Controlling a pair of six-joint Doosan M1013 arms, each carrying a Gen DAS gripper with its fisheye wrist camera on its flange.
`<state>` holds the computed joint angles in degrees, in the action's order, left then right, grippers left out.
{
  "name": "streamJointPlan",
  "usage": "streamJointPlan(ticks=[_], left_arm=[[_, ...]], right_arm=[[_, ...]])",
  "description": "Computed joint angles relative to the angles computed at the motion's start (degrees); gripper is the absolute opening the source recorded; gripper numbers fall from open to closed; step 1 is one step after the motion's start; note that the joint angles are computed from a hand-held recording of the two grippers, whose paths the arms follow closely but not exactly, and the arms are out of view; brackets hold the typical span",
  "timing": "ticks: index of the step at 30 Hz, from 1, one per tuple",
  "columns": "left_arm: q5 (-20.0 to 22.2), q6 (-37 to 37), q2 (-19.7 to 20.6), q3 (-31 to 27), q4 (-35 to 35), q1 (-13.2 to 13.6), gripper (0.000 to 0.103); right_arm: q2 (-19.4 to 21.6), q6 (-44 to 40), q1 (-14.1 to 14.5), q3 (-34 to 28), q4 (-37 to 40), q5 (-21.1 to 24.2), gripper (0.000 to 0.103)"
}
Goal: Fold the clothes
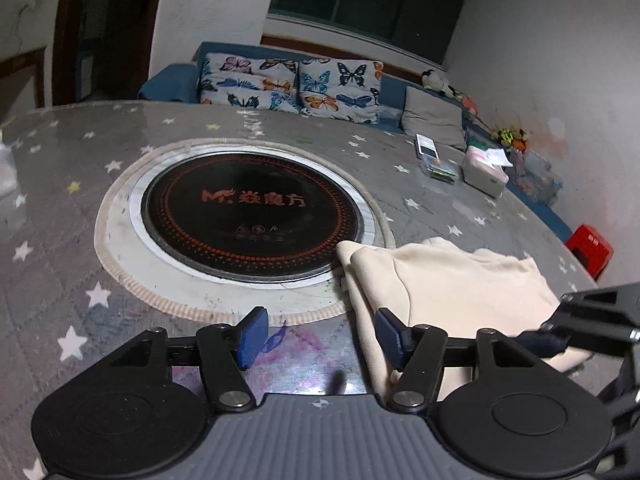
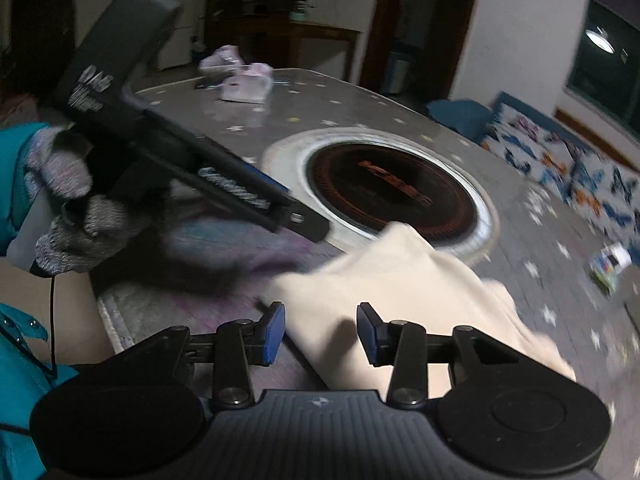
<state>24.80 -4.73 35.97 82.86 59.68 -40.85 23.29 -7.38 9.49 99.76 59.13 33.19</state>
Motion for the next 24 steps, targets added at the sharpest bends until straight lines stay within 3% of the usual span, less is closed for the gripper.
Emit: streamJointPlan(ticks=[10,14,16,19,24], left_arm=[[-5.96,-3.23,-0.46,0.78,-2.74,1.01,0.066],[-8.02,-4.44,-0.37,0.74,-4.09,1.4,0.067],[-9.15,-5.12,-0.29,0.68,-4.95,1.63,0.067],[-10.68,-5.83,-0.11,0.42,-6.51,1.92,0.067],[-11.83,-3.25,0.67,-0.9,-14.86,2.57,0.067]], right_arm=[[0.78,-5.37,3.17,0.56,-2.55,-3.28,0.04],[1.12,-3.17,3.08,0.31,-2.81,-3.7,0.03],[1.24,-1.94,2.8,0.09,-2.11,-3.3,0.018],[1.45,0.78,1.81,-0.66,-0.35,-1.19,0.01],[1.59,5.6,-0.45,-1.97,2.6,3.91,0.009]])
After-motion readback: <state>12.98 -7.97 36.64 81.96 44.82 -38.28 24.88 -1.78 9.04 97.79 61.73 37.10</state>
